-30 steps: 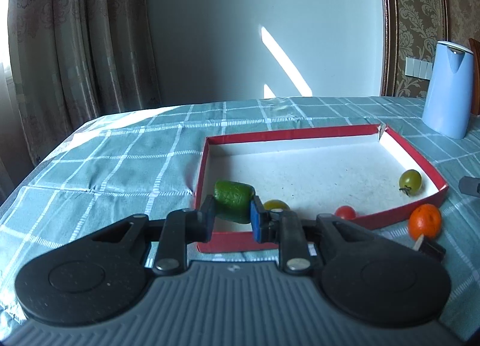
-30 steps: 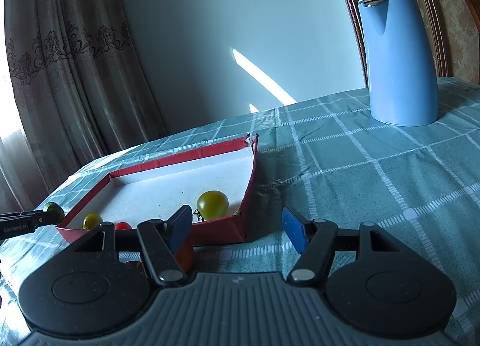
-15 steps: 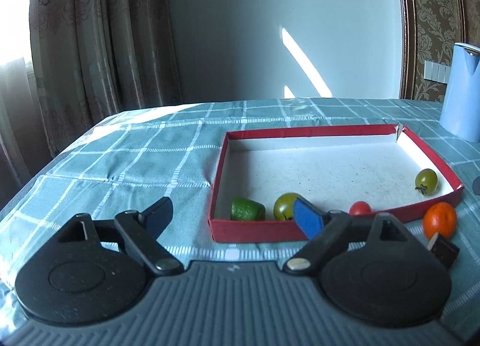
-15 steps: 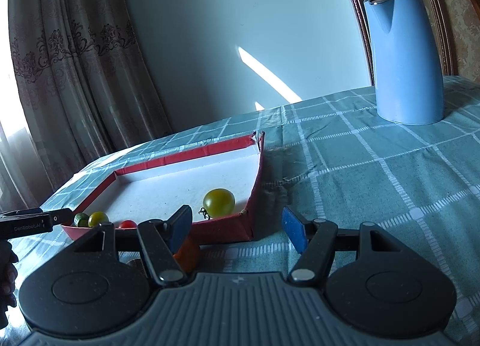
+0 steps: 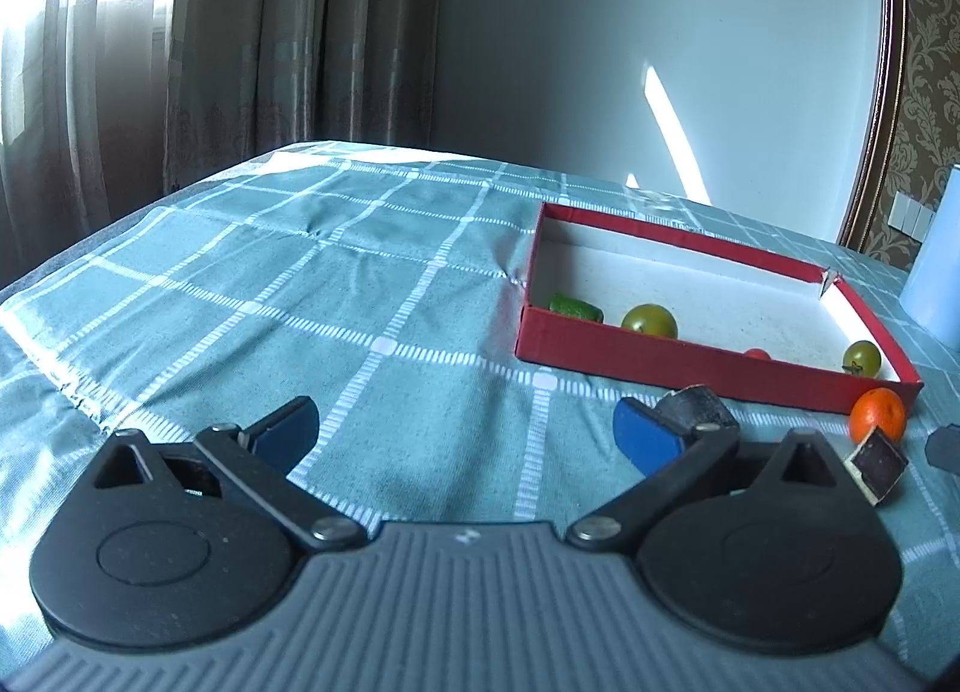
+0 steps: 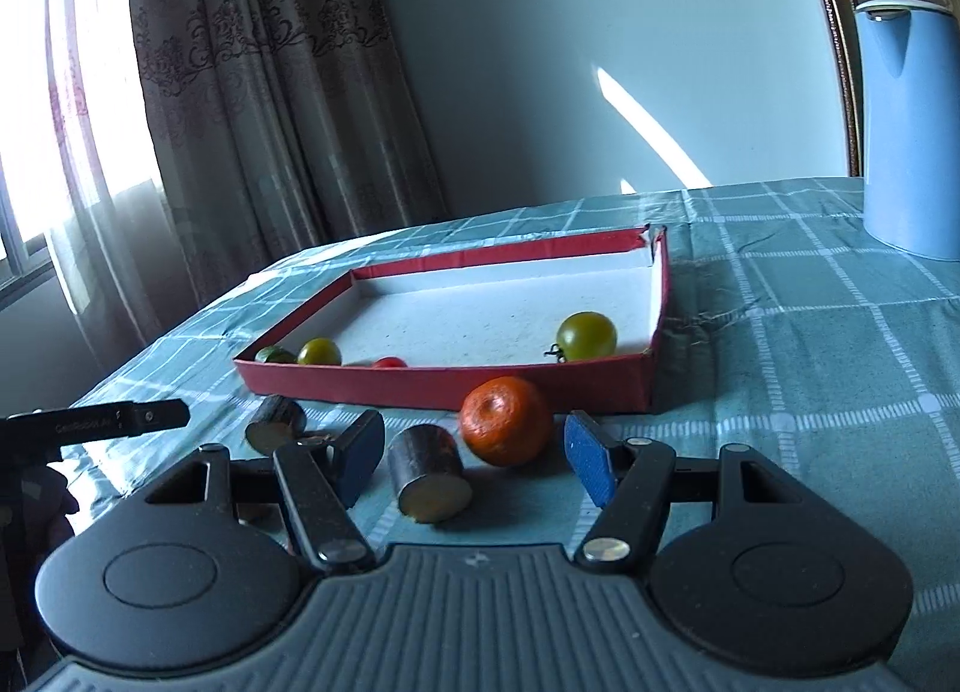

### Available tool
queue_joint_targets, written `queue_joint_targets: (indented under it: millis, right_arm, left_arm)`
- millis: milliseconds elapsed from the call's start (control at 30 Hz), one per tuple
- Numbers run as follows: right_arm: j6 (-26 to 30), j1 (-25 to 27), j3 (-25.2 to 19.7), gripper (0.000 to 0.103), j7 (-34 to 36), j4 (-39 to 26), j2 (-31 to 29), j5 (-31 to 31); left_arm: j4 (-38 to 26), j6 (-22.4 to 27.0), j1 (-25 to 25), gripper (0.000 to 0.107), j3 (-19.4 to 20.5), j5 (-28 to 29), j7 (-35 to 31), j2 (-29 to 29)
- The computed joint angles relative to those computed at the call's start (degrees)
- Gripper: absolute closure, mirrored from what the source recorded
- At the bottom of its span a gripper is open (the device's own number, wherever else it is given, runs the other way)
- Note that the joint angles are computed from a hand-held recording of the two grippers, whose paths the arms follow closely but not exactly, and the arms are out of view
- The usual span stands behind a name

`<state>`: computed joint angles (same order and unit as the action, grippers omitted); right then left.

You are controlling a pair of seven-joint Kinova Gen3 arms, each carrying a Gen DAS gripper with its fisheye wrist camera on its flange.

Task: Organize fruits
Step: 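Grasp another red cherry tomato with the right gripper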

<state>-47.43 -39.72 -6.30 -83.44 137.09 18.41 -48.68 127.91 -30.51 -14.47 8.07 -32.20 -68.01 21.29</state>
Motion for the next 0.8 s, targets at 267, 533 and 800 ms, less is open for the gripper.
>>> queue_joint_targets:
  millis: [267, 533, 800]
  right_arm:
    - [3.7, -4.9, -0.3, 0.037, 11.5, -4.0, 0.6, -6.3]
    - [5.8, -7.3, -0.2, 0.037, 21.4, -8.1, 1.9, -14.0]
    - [11.5, -6.1, 0.3, 0.037, 32.4, -12.9, 2.7, -23.2]
  left_arm:
    - [-1.6, 4.1, 3.0, 0.004, -1.0, 4.4, -3.5, 0.3]
    - [-1.1, 3.5, 2.9, 0.004, -0.5, 6.8, -5.9, 0.2]
    - [-0.6, 2.6, 2.0, 0.004, 0.0, 6.0, -5.4, 0.2]
